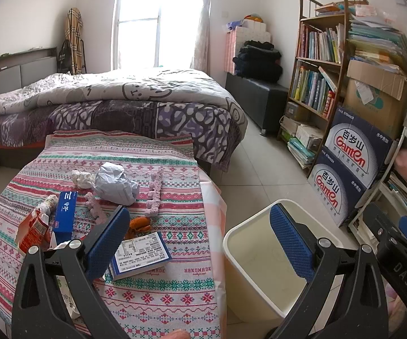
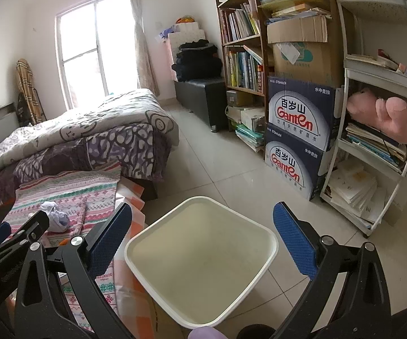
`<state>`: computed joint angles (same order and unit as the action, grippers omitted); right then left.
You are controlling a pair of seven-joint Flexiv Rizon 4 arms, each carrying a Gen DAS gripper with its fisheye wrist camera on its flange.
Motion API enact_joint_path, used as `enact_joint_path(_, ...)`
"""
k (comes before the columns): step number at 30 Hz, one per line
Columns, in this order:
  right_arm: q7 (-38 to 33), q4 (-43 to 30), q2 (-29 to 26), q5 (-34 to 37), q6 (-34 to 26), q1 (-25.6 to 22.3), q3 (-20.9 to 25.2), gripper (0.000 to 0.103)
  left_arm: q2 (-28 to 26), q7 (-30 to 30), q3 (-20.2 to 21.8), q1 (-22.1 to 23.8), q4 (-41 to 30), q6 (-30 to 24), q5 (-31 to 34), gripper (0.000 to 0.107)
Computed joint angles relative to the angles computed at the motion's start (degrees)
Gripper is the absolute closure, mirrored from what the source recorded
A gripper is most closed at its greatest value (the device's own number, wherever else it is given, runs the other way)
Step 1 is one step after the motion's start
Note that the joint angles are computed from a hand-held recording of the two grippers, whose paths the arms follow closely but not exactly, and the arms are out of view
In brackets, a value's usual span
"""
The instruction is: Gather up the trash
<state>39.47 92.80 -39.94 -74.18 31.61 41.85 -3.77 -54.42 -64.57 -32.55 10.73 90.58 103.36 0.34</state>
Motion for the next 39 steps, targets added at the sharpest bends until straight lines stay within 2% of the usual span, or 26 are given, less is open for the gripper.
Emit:
enact_joint_path(26,-0.42,-0.43,-0.21,0.40,0.23,-0.15,0.00,0.007,-0.51,0.28,0.01,0.17,-0.24,-0.26,-0.20,0.010)
enact_joint_path(39,0.40,1.22,0.58,0.18,0.66,-0.32,0.45,0.007,0.12,0.17,1.51,-0.98,-0.26,-1.00,-1.38,0.010)
